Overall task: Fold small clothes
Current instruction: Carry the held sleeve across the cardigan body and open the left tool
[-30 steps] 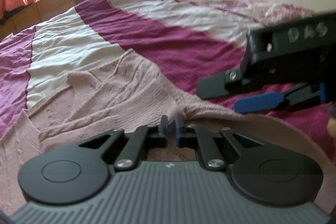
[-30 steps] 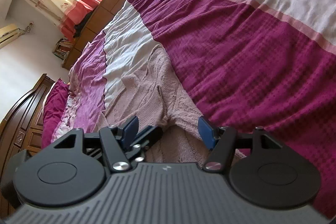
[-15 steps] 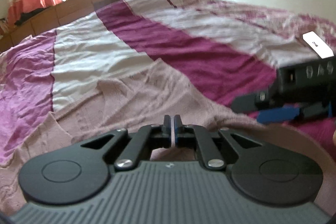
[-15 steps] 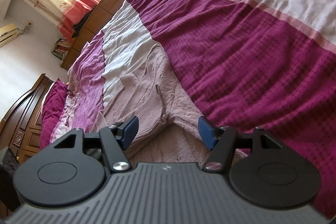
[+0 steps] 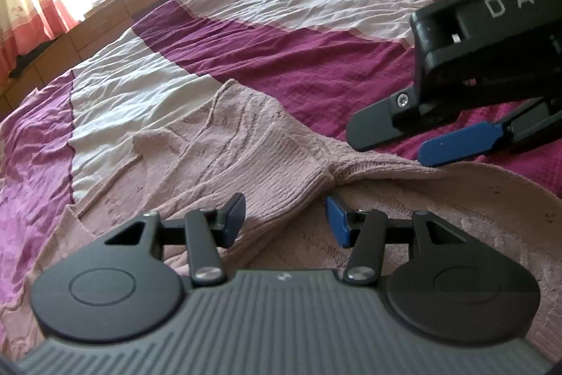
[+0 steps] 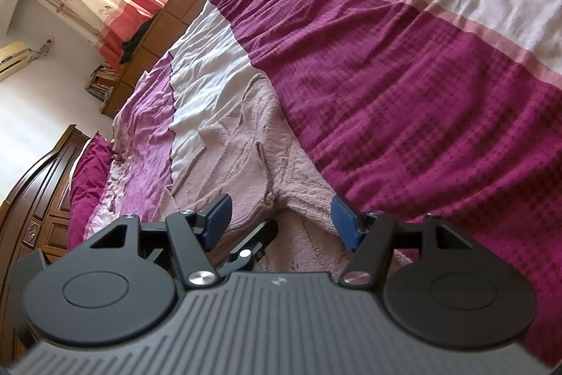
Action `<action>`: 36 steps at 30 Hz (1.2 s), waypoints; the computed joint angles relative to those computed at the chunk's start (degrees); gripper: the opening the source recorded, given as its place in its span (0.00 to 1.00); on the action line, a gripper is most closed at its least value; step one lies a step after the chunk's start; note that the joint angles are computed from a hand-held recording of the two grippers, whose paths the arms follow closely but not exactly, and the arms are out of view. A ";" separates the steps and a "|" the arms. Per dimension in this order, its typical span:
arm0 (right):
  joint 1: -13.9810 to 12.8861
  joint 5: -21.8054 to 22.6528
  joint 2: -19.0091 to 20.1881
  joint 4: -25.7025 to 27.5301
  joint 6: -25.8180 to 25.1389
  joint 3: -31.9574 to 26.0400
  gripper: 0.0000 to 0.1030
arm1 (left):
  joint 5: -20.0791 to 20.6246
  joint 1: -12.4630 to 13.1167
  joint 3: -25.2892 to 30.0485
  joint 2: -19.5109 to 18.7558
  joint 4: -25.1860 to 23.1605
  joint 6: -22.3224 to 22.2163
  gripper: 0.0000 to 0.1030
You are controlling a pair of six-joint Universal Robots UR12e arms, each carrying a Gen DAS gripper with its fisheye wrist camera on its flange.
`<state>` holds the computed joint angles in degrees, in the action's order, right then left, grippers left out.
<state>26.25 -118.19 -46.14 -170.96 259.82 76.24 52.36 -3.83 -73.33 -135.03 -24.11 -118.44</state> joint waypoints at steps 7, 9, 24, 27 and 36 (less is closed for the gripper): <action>-0.05 0.07 0.29 0.69 -0.06 -0.33 0.68 | -3.71 0.85 2.16 -0.24 -3.87 -3.47 0.08; -0.04 0.13 0.35 0.97 -0.12 -0.45 0.68 | -4.26 1.11 2.95 -0.58 -2.58 -7.51 0.07; 0.55 -0.80 1.28 5.38 -3.45 -3.45 0.68 | 4.63 4.26 8.71 -3.22 13.23 -34.91 0.06; 0.67 -0.93 1.44 5.94 -4.68 -3.99 0.68 | 8.31 5.01 9.91 -4.07 14.52 -38.09 0.06; 0.70 0.85 2.29 7.79 -6.18 -5.71 0.68 | 18.72 6.62 8.94 -4.76 15.11 -40.06 0.06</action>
<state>26.95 -117.34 -43.84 -163.17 253.64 70.53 71.09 2.80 -64.39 -139.79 -9.01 -158.51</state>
